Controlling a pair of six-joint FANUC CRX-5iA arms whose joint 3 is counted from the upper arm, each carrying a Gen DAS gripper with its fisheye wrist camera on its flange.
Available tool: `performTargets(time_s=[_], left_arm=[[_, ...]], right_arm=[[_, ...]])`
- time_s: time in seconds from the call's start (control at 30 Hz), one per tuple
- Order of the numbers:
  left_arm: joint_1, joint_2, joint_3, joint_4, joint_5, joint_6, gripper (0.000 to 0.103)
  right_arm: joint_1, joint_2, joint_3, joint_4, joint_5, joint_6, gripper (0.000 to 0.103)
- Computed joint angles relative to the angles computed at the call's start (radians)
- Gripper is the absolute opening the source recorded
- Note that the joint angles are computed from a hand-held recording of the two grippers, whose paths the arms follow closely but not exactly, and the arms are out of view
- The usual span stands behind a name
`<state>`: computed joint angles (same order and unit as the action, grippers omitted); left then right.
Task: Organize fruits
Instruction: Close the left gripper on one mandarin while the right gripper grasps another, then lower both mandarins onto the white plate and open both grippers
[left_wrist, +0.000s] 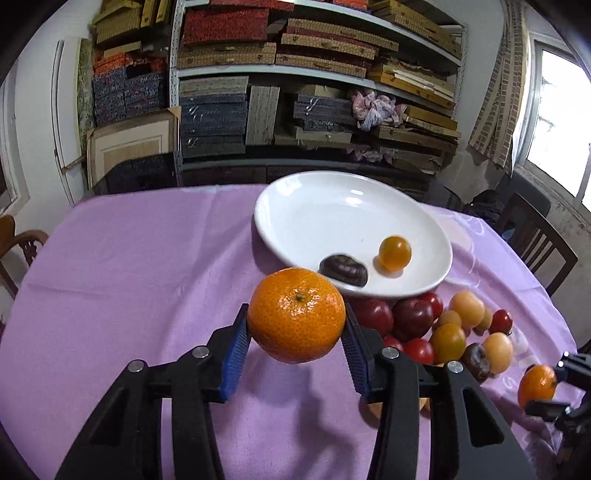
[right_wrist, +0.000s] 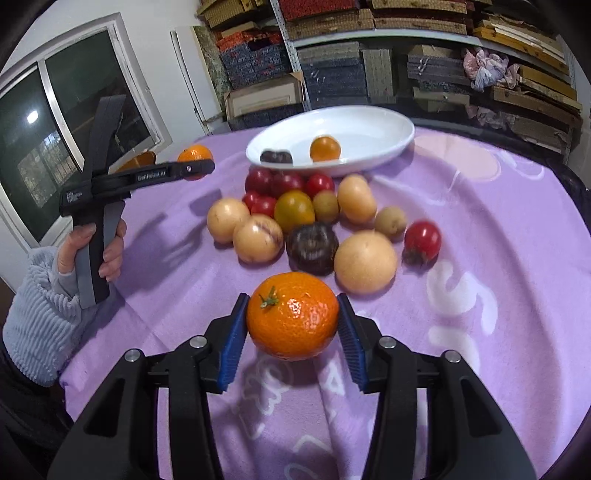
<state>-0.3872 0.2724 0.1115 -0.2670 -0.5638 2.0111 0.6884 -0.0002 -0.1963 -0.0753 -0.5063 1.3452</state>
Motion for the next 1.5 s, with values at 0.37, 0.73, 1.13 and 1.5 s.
performTargets(time_s=[0.37, 0.73, 1.13, 1.5], left_arm=[[-0.024, 0.236, 0.46, -0.037, -0.226, -0.037, 0.048], [0.036, 0.531, 0.782, 0.084, -0.443, -0.122, 0.048], [0.051, 0.581, 0.828, 0.106, -0.471, -0.138, 0.049], [0.025, 0.336, 0.569, -0.001, -0.324, -0.052, 0.075]], right_arm=[[-0.065, 0.299, 0.414, 0.217, -0.045, -0.092, 0.046], [-0.107, 0.82, 1.133, 0.125, -0.527, 0.008, 0.046], [-0.1, 1.014, 1.415, 0.128, -0.711, 0.04, 0.047], [-0.114, 0.582, 0.858, 0.133, -0.321, 0.004, 0.063]])
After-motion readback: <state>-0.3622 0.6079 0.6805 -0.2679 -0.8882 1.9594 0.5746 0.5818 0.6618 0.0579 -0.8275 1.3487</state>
